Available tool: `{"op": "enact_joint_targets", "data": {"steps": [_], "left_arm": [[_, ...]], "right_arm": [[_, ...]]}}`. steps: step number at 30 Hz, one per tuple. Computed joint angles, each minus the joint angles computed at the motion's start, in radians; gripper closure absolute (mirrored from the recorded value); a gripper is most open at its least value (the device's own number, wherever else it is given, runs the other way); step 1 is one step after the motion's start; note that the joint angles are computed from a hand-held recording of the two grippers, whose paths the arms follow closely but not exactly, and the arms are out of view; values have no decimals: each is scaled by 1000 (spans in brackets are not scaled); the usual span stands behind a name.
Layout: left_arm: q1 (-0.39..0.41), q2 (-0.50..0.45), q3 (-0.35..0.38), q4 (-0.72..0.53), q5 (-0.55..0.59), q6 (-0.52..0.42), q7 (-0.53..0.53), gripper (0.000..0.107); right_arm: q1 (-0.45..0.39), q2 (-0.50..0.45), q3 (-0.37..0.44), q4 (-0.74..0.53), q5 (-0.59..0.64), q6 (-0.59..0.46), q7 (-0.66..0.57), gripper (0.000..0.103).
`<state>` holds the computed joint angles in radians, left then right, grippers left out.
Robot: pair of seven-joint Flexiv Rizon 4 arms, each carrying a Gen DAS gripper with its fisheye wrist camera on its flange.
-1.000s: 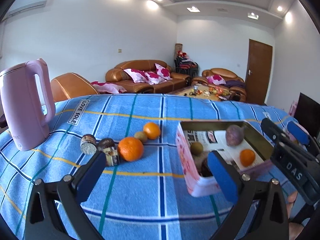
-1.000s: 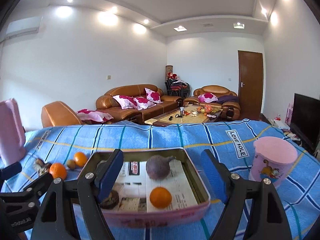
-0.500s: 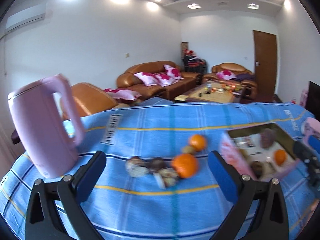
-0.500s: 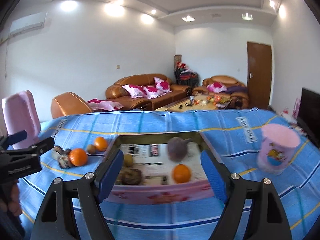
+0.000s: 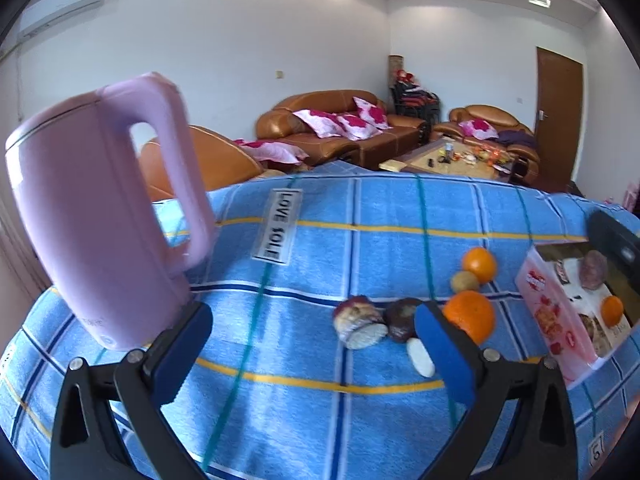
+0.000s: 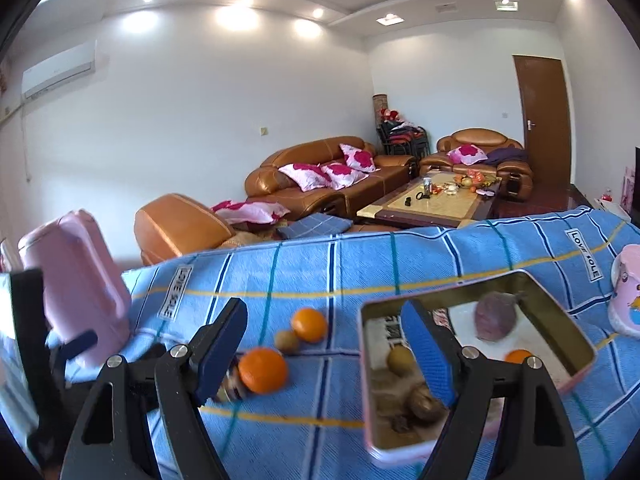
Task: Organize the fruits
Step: 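Move the left gripper to the cut cream pastry and close on it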
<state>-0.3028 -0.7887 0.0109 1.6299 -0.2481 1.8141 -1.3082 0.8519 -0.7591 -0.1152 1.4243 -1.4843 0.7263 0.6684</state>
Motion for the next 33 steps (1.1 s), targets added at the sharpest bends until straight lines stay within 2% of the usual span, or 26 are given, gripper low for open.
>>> {"op": "enact_joint_targets", "data": {"steps": [2,5,9,12,17,19,22,23,25,33], "left_arm": [[29,2,-48,3,30,-14,19,8],[22,-10,-62,-24,44,-64,42,15],[4,-34,-68,-75,47,-161,57,23],[-13,-46,-46,-116,38,-247,36,27],[3,-55,-60,-138,46,-275,2,27],[28,-51,-93,-130,58,-280,20,27],[133,-46,-227,-113,38,-376,108,28],[145,-47,-239,-115,21,-409,116,31],[148,-44,-242,-106,2,-385,119,31],[109,-46,-199,-129,-12,-384,94,32]], "right_arm": [[21,-16,-12,-8,3,-56,4,22],[24,-27,-10,-10,24,-89,-37,22],[-1,9,-6,41,-23,-41,62,22],[-12,16,3,50,-36,-39,81,22],[-29,20,14,54,-50,-20,114,22],[-32,15,16,48,-47,-14,105,22],[-30,8,14,38,-42,-11,93,22],[-29,7,13,37,-43,-11,92,22],[-28,9,10,39,-45,-10,95,22],[-33,-3,8,25,-45,24,78,22]]}}
